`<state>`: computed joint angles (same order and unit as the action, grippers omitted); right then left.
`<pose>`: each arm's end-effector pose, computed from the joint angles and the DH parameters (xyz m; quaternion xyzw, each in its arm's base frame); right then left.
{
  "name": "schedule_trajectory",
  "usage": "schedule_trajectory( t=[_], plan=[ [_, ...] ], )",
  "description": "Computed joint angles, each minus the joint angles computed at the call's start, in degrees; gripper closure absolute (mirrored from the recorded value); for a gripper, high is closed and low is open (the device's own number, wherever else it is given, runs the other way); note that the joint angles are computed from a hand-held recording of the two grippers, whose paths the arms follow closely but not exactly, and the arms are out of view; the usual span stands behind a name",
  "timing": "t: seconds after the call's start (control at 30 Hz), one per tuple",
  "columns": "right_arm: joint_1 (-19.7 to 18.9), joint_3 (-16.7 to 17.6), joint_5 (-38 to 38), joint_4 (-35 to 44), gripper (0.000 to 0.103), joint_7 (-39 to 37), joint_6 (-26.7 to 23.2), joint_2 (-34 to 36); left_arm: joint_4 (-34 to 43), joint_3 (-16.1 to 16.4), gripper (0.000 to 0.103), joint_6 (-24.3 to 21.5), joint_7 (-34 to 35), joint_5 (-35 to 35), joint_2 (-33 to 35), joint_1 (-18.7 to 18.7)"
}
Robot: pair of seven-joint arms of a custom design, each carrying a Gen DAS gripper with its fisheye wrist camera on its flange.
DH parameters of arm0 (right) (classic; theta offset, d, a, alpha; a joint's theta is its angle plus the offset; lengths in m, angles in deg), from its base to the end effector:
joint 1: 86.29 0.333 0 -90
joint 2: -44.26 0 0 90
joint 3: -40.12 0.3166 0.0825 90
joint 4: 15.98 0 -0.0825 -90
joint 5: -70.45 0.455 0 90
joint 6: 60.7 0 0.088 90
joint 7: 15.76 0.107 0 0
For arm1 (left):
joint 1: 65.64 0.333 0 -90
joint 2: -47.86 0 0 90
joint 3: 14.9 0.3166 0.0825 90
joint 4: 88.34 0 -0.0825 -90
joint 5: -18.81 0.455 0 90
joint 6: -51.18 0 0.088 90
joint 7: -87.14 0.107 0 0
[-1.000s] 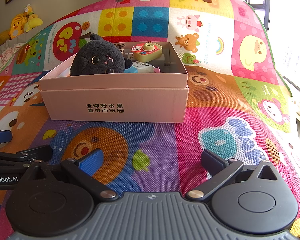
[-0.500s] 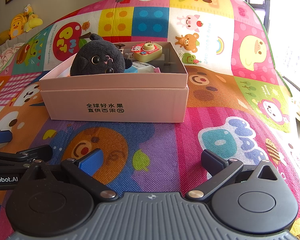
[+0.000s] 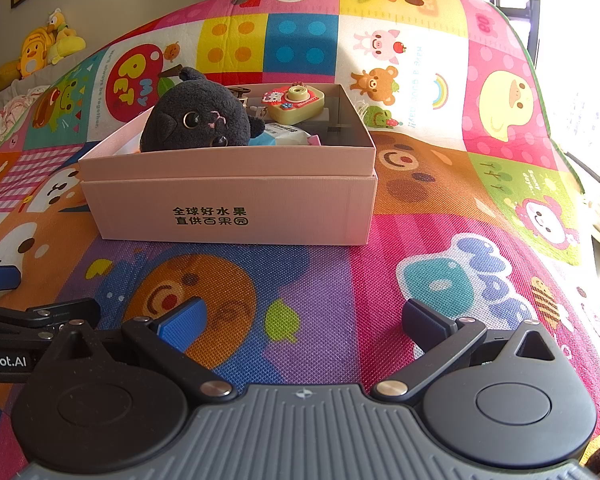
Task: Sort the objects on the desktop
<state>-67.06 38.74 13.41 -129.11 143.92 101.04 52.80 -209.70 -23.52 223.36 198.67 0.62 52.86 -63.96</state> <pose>0.6375 0.2499 0.4204 -0.6245 0.6568 -0.3037 0.2939 0.6590 -0.0558 0.4239 -0.5839 0.7100 -0.3034 0.2508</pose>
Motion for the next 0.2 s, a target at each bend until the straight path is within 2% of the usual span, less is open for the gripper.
schedule_trajectory(
  t=[0.07, 0.2],
  plan=[
    [0.01, -0.02, -0.03, 0.0, 0.0, 0.04, 0.03, 0.01, 0.22, -0.8, 0.0, -0.36, 2.25, -3.7, -0.03, 0.68],
    [0.04, -0.04, -0.03, 0.05, 0.0, 0.02, -0.01, 0.06, -0.26, -0.62, 0.0, 0.69, 2.41, -3.57, -0.05, 0.33]
  ],
)
